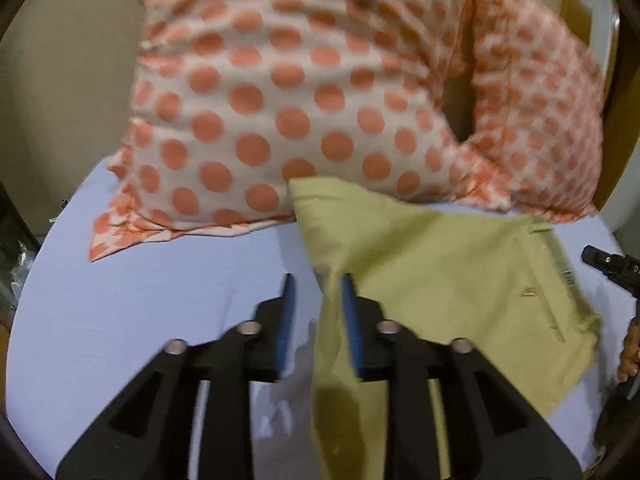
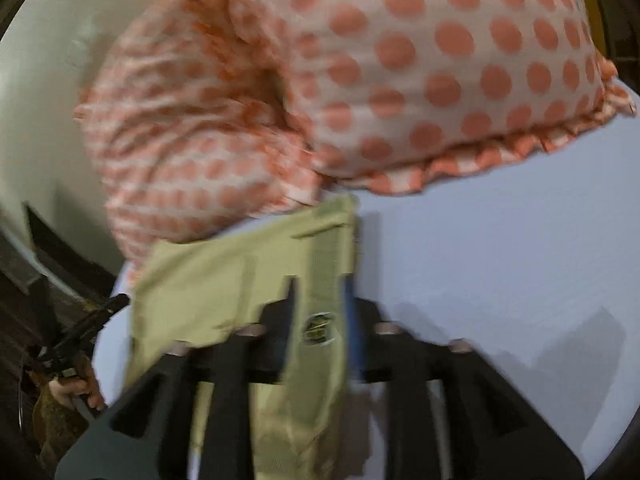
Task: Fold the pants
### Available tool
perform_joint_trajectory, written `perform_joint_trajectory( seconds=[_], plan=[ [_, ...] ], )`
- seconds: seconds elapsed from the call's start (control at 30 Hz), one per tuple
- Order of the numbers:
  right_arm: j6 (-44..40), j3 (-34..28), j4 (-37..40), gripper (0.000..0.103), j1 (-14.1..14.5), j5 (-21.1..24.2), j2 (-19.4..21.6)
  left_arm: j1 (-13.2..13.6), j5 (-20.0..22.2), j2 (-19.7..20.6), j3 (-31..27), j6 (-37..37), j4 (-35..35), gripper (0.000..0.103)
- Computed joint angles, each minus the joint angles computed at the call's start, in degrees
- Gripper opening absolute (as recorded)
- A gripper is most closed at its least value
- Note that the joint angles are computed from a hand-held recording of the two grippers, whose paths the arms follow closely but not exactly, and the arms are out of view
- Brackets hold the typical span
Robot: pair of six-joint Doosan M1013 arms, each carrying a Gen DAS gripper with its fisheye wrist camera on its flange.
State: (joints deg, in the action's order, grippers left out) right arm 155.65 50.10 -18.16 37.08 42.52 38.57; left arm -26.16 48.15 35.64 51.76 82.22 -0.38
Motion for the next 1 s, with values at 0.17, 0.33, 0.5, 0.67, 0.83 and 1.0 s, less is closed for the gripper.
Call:
perform_joint_trajectory(
  seconds=[0.17, 0.33, 0.5, 0.67, 0.83, 1.0],
  plan=[
    [-14.4, -6.2, 16.1, 0.068, -0.7, 1.3, 3.6, 1.4, 4.0, -0.6, 1.3, 14.0, -22.5, 0.059],
    [-12.1, -12.3, 16.7, 0.078, -0.8, 9.1, 7.4, -0.6, 10.2, 3.9, -4.1, 6.0, -12.7, 0.058],
    [-8.5, -16.8, -7.0, 0.102, 5.8, 21.6, 7.5, -2.2, 6.9, -2.5, 4.2, 3.3, -5.7, 0.082],
    [-5.5, -15.1, -16.4, 0.102, 11.9, 29.3, 6.7, -5.9, 2.2, -11.7, 18.3, -7.8, 12.1, 0.101],
    [-4.4, -17.7, -11.8, 0.102, 13.4, 33.9, 9.3, -6.6, 4.5, -14.7, 24.2, -10.2, 11.8, 0.101],
    [-5.5, -22.4, -11.8, 0.102, 14.1, 39.7, 12.5, -6.6, 3.7, -15.2, 26.1, -12.6, 12.1, 0.101]
  ],
)
